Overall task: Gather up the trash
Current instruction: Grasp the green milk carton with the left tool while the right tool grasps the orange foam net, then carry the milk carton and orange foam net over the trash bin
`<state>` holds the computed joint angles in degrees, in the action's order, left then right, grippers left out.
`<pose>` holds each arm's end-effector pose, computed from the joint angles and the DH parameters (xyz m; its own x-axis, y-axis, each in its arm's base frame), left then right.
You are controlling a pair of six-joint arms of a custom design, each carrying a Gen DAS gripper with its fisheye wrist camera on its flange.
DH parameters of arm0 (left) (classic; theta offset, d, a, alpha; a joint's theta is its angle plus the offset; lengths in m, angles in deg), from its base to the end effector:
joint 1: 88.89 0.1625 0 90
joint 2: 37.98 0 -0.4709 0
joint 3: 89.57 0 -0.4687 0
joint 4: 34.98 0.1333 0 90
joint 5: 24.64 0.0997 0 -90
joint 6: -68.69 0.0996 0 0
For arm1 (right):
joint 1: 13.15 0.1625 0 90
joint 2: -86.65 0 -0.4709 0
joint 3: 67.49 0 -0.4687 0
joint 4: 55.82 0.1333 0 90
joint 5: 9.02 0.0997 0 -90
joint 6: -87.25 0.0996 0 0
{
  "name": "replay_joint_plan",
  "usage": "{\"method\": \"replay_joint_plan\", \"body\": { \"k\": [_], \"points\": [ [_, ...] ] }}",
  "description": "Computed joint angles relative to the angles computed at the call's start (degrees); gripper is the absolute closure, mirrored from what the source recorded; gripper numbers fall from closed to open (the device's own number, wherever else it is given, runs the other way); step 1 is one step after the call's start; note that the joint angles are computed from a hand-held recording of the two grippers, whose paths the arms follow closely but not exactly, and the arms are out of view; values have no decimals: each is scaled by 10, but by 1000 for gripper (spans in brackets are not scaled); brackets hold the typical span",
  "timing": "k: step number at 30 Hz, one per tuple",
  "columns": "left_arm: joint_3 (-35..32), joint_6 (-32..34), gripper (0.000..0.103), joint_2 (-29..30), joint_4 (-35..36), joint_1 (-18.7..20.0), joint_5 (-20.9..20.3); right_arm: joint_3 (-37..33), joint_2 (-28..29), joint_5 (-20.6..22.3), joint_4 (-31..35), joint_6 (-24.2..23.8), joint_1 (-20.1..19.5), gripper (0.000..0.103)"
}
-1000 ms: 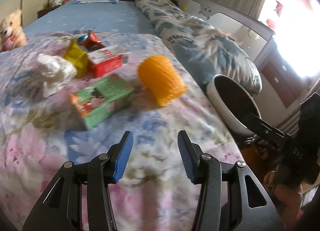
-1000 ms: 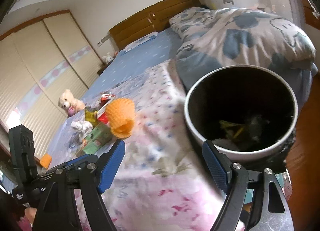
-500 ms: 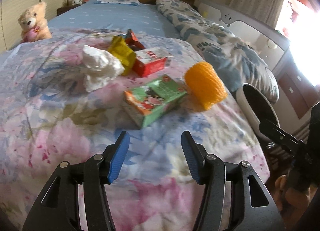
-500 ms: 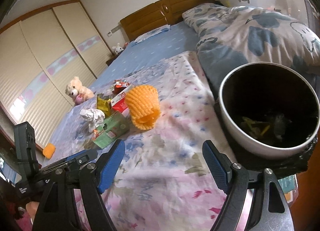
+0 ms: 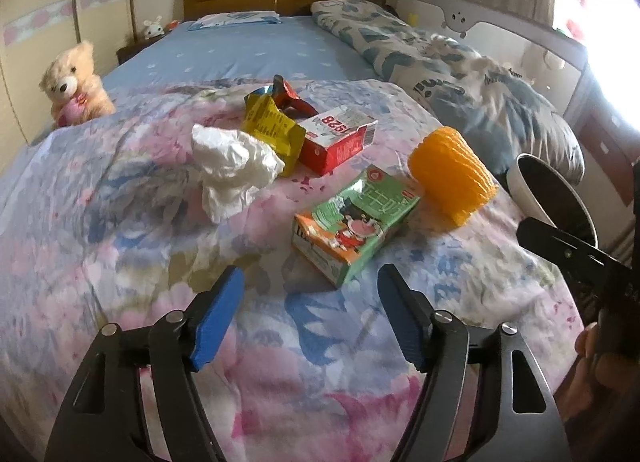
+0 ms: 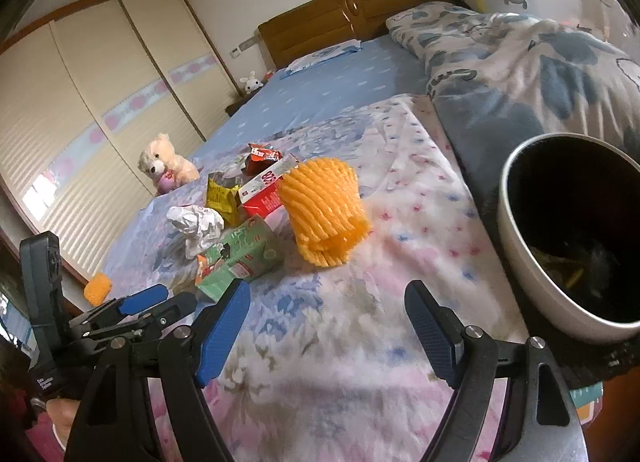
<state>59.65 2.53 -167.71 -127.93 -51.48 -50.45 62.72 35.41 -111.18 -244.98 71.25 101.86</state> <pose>-0.0425 -0.3132 0.2983 -0.7211 -0.3300 -0.6092 0.2520 0.6941 -0.6743 0.3181 -0.4162 0.0127 -0.7718 -0.5684 0.2852 -0.6341 0.7218 -0.2773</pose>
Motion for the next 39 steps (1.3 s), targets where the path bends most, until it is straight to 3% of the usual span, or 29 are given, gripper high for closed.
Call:
{"method": "replay_joint_plan", "body": {
  "k": [4,10,14,15,17,19,22,32,39],
  "points": [
    [-6,60,23,25,-56,29,8,-21,21,-5,4,-6,3,22],
    [-9,197,22,74,-186,67,-1,-55,51,-10,12,-11,2,22],
    [-11,240,22,111,-227,80,-3,-74,66,-12,23,-7,-2,23],
    [-12,246,25,120,-234,84,-6,-78,69,-12,26,-6,-2,24],
    [-12,260,47,131,-252,89,-12,-84,76,-15,31,-3,-4,31],
    [-12,250,48,135,-245,84,-7,-88,79,-14,42,-1,-5,53],
    [-10,223,49,133,-223,69,-1,-85,78,-12,41,-2,-3,68],
    [0,89,49,134,-155,12,-7,-33,40,-18,-16,-12,-3,73],
    [-6,48,49,154,-151,-14,-7,1,5,-39,-44,-17,-4,74]
  ]
}}
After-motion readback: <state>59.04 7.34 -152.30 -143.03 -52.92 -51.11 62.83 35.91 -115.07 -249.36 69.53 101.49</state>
